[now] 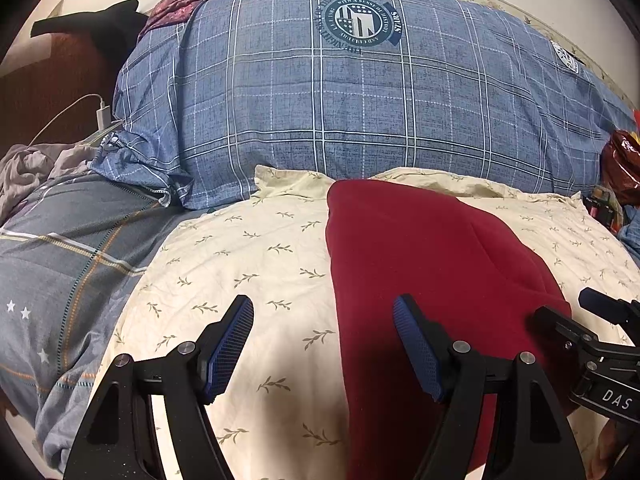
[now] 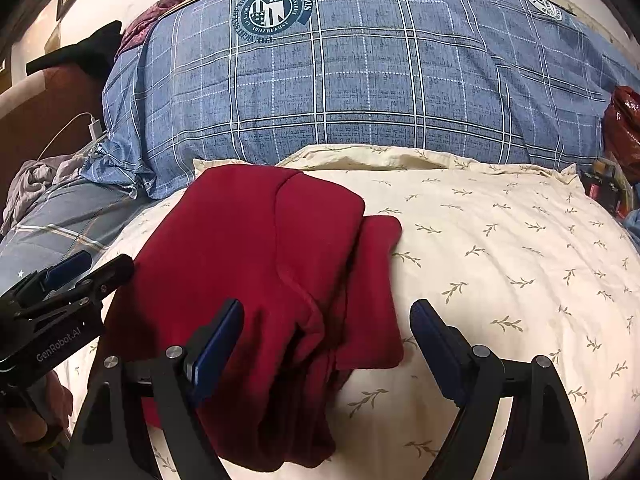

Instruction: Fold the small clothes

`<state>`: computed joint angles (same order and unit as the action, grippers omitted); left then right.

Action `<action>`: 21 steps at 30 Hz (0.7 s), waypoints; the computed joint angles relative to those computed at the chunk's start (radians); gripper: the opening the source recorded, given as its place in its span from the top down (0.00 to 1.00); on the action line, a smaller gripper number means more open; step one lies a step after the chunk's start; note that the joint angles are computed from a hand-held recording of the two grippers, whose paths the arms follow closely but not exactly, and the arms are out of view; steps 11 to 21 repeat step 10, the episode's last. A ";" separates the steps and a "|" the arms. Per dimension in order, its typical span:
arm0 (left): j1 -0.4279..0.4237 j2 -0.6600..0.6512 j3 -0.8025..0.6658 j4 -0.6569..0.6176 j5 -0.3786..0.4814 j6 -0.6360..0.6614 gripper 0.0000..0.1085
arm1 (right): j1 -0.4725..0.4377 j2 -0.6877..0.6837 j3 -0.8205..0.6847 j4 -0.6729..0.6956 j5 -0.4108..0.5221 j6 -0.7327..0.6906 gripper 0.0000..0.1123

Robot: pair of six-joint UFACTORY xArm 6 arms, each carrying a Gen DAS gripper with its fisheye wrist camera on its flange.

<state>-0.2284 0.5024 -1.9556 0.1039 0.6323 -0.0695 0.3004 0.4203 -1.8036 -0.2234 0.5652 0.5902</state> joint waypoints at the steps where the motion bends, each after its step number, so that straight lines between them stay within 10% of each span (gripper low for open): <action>1: 0.000 0.000 0.000 -0.001 0.000 0.001 0.33 | 0.000 0.002 -0.002 0.006 0.001 -0.006 0.23; 21: 0.010 0.016 -0.034 -0.115 0.034 0.071 0.33 | 0.002 0.005 -0.006 0.017 0.009 -0.017 0.23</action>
